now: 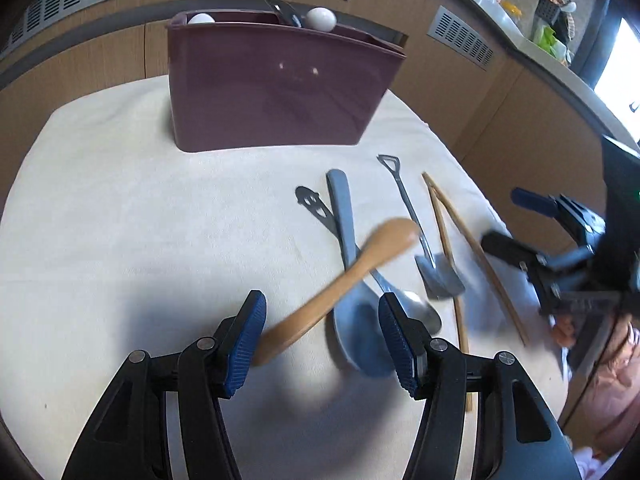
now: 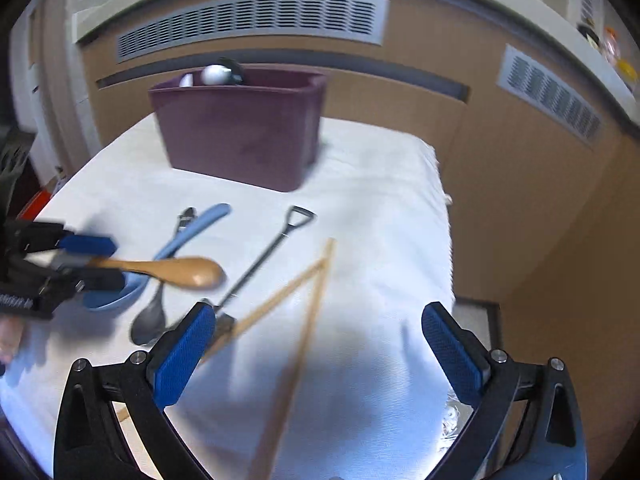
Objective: Organize utensils
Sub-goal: 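Grasp the wooden spoon by its handle with the left tool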
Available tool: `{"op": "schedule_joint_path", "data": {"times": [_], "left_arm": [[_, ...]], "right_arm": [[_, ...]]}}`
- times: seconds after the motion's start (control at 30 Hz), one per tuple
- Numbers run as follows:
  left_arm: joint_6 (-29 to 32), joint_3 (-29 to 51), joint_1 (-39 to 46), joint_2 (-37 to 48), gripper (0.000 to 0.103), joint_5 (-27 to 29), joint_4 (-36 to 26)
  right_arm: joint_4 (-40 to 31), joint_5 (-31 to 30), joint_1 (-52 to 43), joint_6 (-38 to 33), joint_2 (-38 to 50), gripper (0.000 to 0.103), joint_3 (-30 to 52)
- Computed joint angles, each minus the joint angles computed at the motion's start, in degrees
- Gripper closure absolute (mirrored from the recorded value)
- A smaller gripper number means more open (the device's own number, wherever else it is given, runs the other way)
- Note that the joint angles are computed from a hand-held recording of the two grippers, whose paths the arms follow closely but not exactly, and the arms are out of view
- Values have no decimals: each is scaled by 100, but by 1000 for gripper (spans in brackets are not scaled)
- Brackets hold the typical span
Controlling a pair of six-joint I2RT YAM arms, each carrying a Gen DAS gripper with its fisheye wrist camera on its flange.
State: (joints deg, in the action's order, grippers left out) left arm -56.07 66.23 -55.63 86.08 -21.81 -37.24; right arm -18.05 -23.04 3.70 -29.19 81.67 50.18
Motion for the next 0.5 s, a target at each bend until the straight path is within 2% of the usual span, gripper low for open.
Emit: {"op": "schedule_joint_path", "data": {"times": [0.13,0.3,0.43,0.5], "left_arm": [[-60,33,-232,-34,44,216,-46],[81,294,-382,46,44,529,-174],[259,945,-330,303,44,19,-833],[265,1243,-115,478,44,-67,-1128]], "right_arm": [[108,67,56,94,125,1,39],[-225,-280,39,78,325,1,245],[-270,-431,-70,28,223,1,168],[-239,-358,-124,-58,41,5,33]]}}
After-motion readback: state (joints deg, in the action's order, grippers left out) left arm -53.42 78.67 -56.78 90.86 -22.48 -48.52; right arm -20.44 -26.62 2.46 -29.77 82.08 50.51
